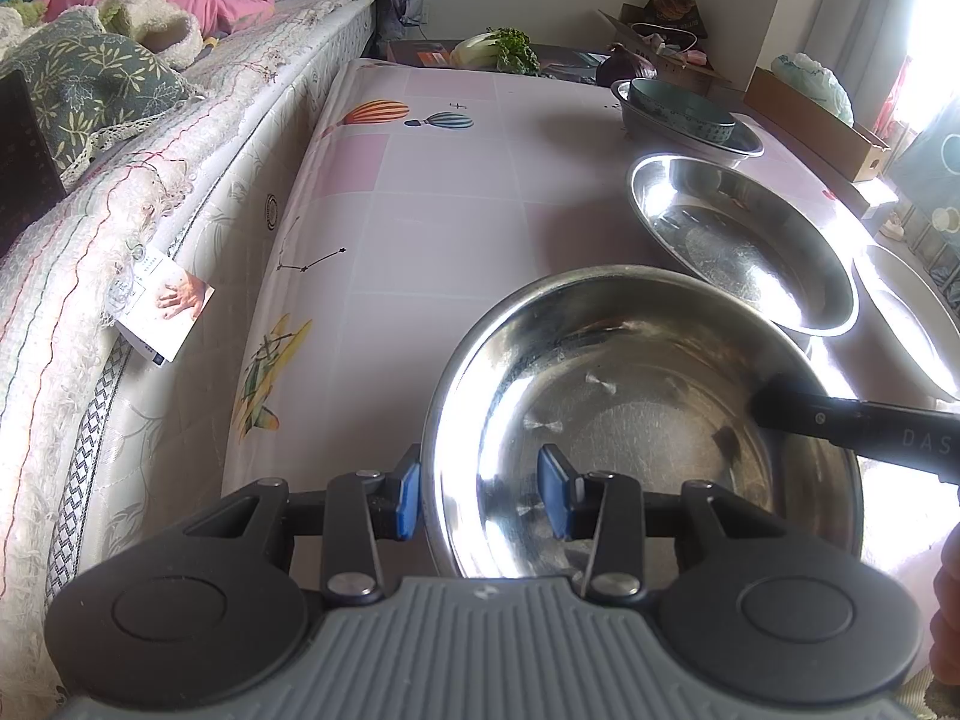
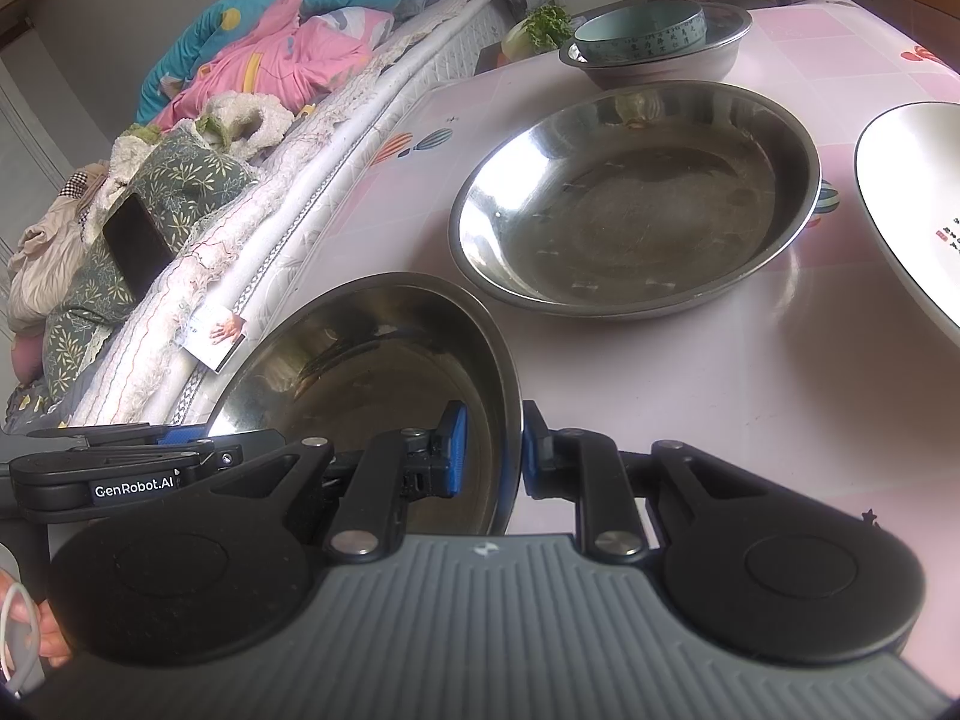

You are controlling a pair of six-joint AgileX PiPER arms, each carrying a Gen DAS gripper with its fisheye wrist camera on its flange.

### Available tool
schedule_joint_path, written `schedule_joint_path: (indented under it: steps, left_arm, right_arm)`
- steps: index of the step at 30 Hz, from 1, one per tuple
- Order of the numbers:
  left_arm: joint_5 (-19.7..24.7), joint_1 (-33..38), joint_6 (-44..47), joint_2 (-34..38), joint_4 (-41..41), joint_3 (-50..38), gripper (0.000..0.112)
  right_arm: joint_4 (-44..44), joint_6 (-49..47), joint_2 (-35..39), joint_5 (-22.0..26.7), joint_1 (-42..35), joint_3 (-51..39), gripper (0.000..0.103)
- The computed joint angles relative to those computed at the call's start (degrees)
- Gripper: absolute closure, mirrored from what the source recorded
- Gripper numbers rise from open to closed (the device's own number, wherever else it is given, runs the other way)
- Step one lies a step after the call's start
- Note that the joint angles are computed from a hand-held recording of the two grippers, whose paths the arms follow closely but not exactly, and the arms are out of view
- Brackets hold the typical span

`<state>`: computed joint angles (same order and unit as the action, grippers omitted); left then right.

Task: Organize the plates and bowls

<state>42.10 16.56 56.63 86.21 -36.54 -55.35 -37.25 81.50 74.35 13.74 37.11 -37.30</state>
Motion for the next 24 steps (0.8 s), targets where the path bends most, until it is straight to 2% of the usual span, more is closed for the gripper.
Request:
schedule_joint_path:
  steps: [13,20,24]
  left_arm:
    - [0.0,0.1,0.0,0.0,-0.1,0.1,0.072]
    - [0.9,1.3,0.6,-0.7,-0.5,-0.4,0.072]
    - [0.9,1.4,0.4,-1.6,-0.7,-0.1,0.072]
  right_arm:
    - [-0.3,0.2,-0.1,0.1,0.1,0.0,0.085]
    - [-3.8,3.9,-0.6,0.6,1.7,0.1,0.085]
    - [-2.6,2.3,-1.4,0.6,1.5,0.1,0.085]
